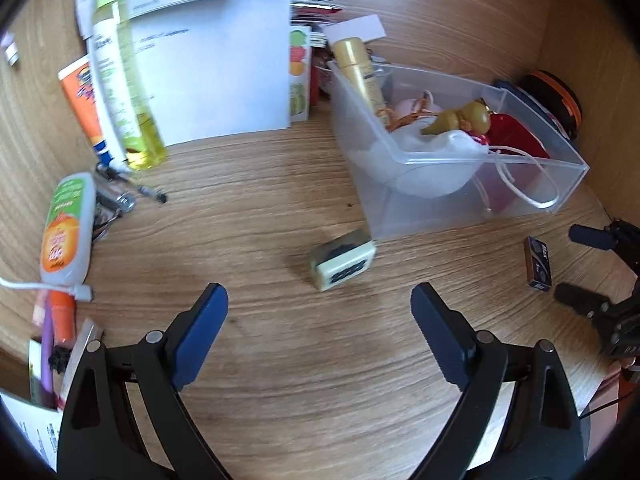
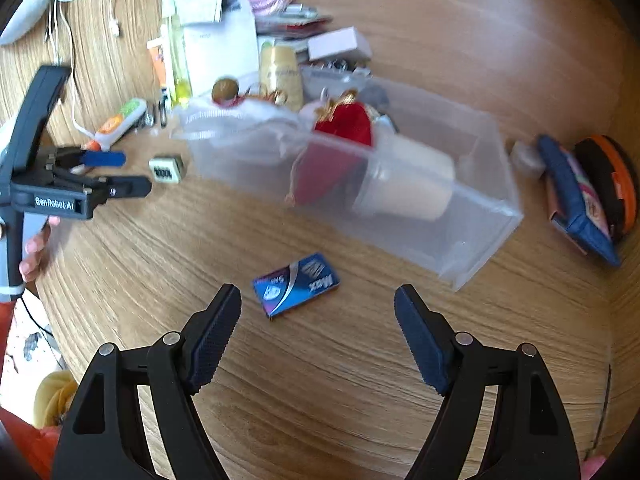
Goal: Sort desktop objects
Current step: 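Move the right tool to the blue Max box while the left approaches the timer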
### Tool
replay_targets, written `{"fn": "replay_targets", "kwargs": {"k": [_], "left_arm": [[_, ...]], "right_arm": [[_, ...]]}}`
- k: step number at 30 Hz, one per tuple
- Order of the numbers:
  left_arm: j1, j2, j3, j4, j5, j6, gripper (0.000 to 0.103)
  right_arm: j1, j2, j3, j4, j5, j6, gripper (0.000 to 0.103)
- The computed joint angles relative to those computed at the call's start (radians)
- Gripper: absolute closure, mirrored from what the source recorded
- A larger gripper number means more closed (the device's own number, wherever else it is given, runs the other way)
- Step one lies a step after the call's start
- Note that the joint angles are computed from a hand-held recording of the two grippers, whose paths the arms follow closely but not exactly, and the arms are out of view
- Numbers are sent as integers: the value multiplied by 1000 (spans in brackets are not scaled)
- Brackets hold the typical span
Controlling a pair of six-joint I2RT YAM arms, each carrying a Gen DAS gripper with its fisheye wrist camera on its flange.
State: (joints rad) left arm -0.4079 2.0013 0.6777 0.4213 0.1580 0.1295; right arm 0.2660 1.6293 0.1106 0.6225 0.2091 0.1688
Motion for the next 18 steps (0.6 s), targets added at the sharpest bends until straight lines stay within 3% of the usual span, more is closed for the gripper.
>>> {"fn": "replay_targets", "kwargs": {"k": [4,6,9,14,18], "left_arm": [[-15,22,45,-37,-7,-19,11],[-12,29,61,-56,-3,-24,25],[-11,57,98,-86,-12,-42,37],[-24,67,96,-56,-56,-47,42],[-50,63,71,-16,-88,-29,55]], "right_arm": [[7,68,43,-5,0,-18,27],[4,91,68,-18,-9,-32,27],[2,131,95,-13,-11,-54,27],[-12,155,99,16,-27,-76,30],[-14,164,95,45,-45,-94,43]]}}
